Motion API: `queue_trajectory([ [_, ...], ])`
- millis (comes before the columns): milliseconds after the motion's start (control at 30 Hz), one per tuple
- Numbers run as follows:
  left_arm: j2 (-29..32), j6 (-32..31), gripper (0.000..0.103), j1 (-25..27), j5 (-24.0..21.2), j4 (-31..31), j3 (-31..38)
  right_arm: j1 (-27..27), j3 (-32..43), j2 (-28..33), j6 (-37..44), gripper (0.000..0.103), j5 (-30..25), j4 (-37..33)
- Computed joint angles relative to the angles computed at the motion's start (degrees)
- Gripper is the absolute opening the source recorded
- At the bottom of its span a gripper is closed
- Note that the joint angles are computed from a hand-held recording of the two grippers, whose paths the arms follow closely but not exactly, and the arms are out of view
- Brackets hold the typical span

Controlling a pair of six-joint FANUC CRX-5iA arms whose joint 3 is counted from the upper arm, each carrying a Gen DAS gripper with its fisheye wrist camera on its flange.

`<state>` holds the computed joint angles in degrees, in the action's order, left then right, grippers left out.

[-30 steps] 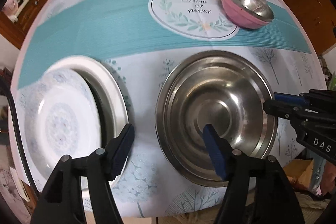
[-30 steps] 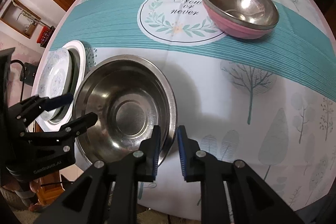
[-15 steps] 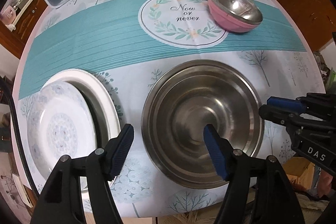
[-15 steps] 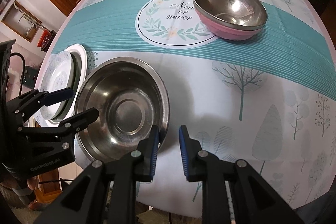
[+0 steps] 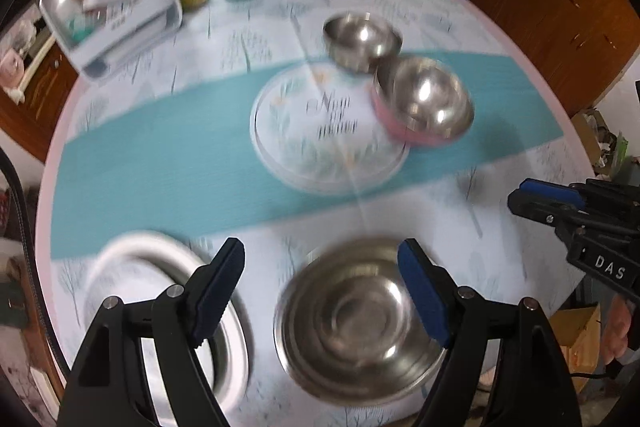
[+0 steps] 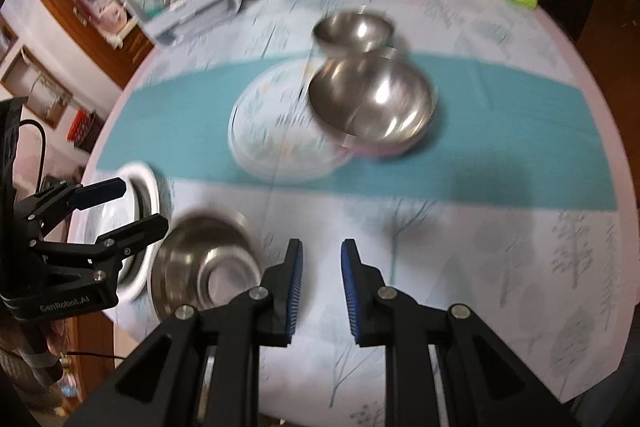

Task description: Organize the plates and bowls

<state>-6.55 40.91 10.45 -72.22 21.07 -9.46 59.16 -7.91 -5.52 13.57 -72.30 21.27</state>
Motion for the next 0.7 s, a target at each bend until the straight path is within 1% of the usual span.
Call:
queue_trajectory([
  [33,0.67,-0.01,0.078,-0.57,0.22,0.85,1.07,-0.33,0.09,-0.24,-0.13,0.021,-0.23,0.96],
  [67,1.24,0.01,0.079,-1.08,0.32,1.69,1.86,-0.74,0.37,-0.40,-0.16,0.027,-0.68,2.19],
  [100,2.10,-0.15,0.083,-1.53,0.30,3.03,2.88,-1.08,0.64,-0.44,-0.10,0.032,-1.04,3.17],
  [133,2.93,-0.26,0.086,-2.01,0.29,4.55,3.80,-1.44,0.81,-0.59,-0.26,0.044,-1.40,4.70],
  [167,3.88,-0.22,0.090,-2.55,0.26,6.04,4.78,-1.77,0.73,-0.81,-0.66,0.053,-1.55,6.46],
  [233,5.90,0.37,0.091,-3.57,-0.16,8.15,6.68,-2.66,0.87,-0.84,-0.94,0.058,-1.62,9.00],
  [367,11.75,4.25,0.091,-6.73,-1.45,9.57,12.39,-5.69,2.05,-0.02,0.50,0.059,-1.19,10.90],
  [500,17.97,9.46,0.091,-9.88,-2.70,8.25,18.21,-9.20,3.37,1.54,2.44,0.059,-0.23,10.12],
  [567,21.10,12.14,0.091,-11.21,-3.26,7.36,20.64,-11.27,4.13,2.49,3.78,0.059,0.29,8.33],
  [700,24.74,14.88,0.091,-12.84,-3.35,6.09,22.63,-15.52,5.05,4.03,6.53,0.059,2.54,2.48],
])
